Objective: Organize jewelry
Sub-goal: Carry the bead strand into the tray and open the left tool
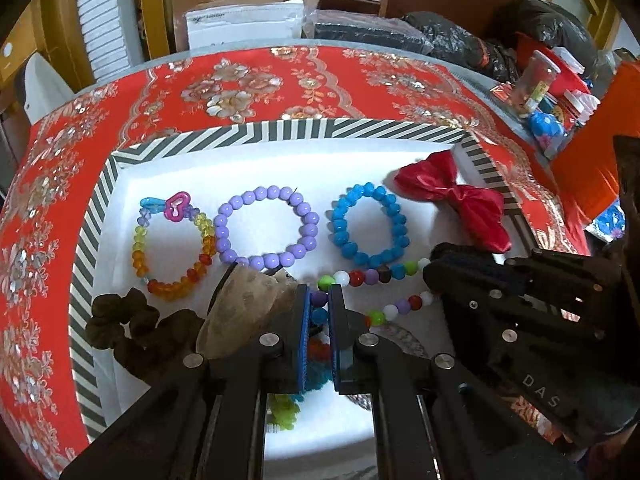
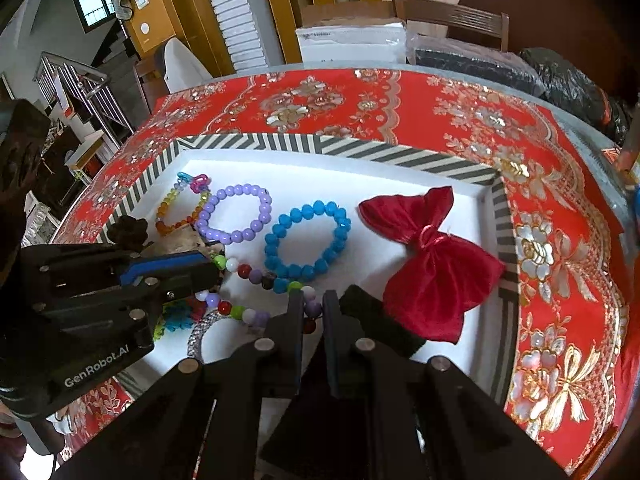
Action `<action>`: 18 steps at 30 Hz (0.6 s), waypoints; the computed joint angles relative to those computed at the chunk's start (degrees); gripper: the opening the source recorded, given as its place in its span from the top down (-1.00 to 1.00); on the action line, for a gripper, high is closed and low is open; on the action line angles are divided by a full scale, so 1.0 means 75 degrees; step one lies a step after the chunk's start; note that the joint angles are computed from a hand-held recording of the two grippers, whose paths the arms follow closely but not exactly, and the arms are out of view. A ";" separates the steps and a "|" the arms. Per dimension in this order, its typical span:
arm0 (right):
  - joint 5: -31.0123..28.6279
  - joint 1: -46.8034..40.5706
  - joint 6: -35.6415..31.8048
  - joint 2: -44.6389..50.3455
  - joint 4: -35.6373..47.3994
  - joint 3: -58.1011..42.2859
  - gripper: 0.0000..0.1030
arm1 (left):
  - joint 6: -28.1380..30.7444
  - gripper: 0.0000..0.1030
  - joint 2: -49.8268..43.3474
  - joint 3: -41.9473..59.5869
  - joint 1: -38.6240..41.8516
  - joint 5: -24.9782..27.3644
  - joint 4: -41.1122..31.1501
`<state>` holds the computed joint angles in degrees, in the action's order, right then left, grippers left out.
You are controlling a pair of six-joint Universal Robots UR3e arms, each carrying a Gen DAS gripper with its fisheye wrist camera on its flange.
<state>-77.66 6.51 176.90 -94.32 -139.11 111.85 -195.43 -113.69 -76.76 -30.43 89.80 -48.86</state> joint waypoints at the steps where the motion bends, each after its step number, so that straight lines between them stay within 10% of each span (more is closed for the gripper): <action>1: -0.0020 0.0011 0.0003 0.0058 -0.0023 -0.0011 0.83 | -0.0019 0.88 -0.0055 0.0034 0.0015 0.0000 -0.0022; 18: 0.0037 -0.0114 0.0054 -0.0695 0.0115 0.0343 0.68 | -0.0373 0.50 0.0283 -0.0112 -0.0222 0.0471 0.0000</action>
